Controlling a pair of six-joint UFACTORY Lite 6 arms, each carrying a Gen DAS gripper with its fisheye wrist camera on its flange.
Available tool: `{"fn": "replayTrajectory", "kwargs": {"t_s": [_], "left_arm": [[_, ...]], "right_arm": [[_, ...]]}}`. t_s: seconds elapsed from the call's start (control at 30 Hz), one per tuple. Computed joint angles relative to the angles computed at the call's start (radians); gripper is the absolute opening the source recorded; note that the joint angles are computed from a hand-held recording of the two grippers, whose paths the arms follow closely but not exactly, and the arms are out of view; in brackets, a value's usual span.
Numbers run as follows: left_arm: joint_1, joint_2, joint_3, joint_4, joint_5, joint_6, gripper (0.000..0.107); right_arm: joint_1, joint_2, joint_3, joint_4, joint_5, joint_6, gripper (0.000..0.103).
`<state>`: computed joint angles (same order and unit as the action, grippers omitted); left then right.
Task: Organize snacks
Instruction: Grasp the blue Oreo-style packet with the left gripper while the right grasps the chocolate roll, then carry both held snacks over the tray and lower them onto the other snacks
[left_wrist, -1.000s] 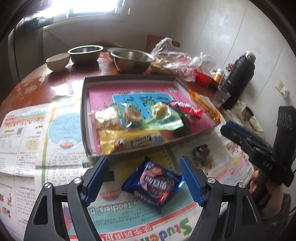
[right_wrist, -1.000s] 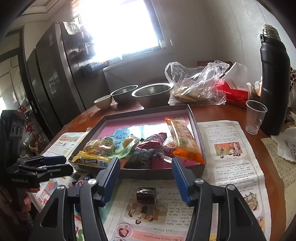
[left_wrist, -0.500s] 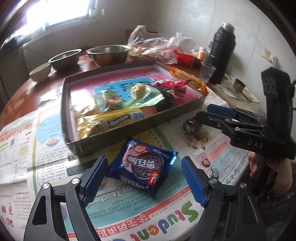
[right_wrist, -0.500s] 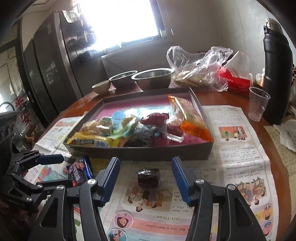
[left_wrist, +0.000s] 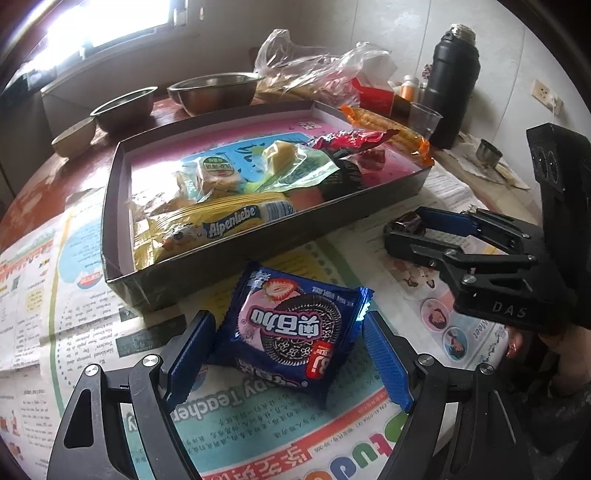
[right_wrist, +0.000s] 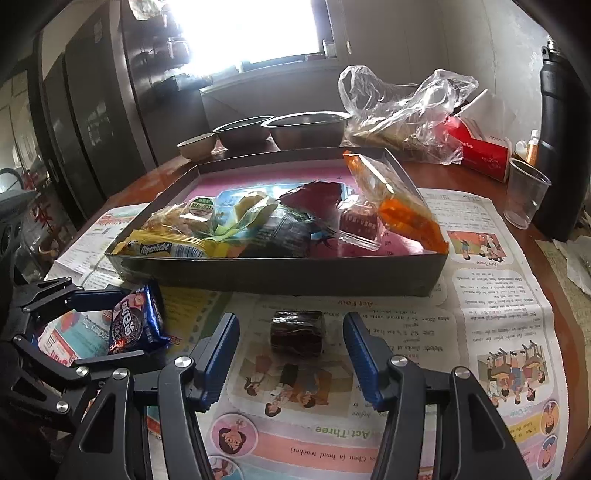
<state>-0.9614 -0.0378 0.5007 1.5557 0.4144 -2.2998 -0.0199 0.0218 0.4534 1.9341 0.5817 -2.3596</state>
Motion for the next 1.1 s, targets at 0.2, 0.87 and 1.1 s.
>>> {"fn": "replayTrajectory", "kwargs": {"t_s": [0.2,0.87,1.1], "left_arm": [[0.005,0.040,0.007,0.095,0.004,-0.111,0.080],[0.007,-0.213,-0.034,-0.127,0.051,0.102,0.060],[0.114,-0.150,0.070,-0.076,0.037,0.119,0.060]], "right_arm": [[0.035,0.004,-0.011,0.107,-0.025,-0.113,0.043],[-0.073,-0.141,0.013,-0.199,0.122,0.194,0.039],[-0.037,-0.106,0.076,-0.172,0.097,0.217,0.039]]}}
